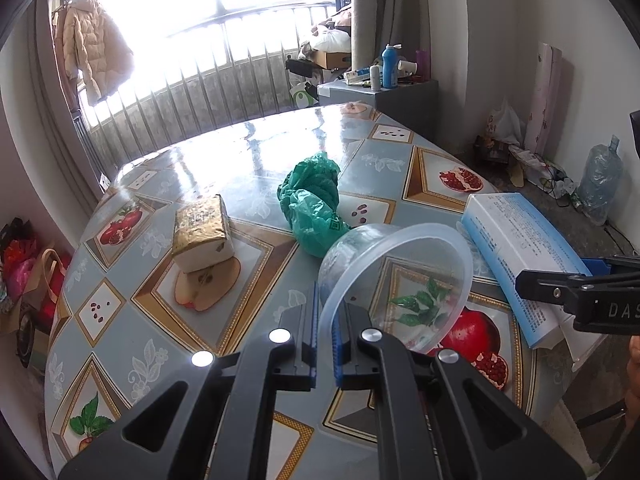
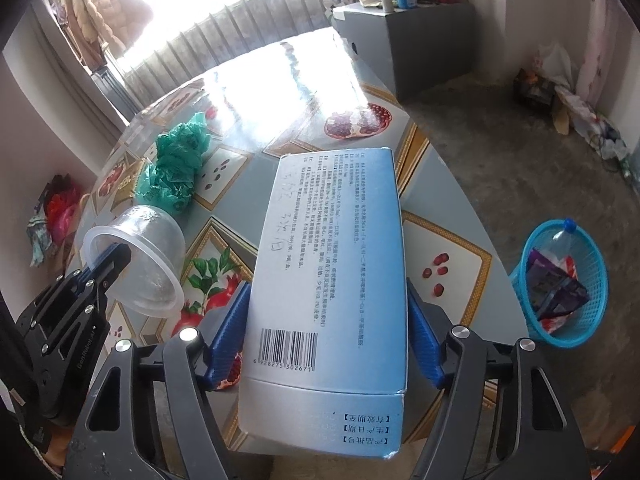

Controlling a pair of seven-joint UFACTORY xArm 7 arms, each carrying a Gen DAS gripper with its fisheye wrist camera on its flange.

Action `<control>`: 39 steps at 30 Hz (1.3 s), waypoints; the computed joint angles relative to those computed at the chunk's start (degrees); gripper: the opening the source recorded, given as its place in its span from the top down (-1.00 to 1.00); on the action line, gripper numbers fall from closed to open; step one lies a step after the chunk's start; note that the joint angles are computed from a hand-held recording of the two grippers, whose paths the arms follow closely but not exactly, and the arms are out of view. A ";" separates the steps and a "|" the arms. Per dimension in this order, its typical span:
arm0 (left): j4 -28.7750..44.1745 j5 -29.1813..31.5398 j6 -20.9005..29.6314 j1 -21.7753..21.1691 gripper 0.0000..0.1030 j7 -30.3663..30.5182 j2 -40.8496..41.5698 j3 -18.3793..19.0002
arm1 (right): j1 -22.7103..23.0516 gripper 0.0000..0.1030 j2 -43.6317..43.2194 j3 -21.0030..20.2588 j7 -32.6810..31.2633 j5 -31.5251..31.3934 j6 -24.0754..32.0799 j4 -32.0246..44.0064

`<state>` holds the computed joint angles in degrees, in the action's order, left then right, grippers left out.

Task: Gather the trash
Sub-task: 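Lift the cup and box and carry them toward the wastebasket, then open both tools over the basket to drop the cup and box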

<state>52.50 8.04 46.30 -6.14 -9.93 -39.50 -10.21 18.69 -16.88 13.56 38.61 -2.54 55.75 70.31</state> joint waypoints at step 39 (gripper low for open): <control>52.32 -8.68 16.51 -23.13 0.89 5.81 47.94 -7.77 | -18.29 -0.30 -31.50 -13.71 0.27 3.50 0.39 -23.18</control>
<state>104.83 -0.63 62.81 -29.27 -4.12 8.44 -17.98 0.40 -48.38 -0.15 38.88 0.96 56.14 47.12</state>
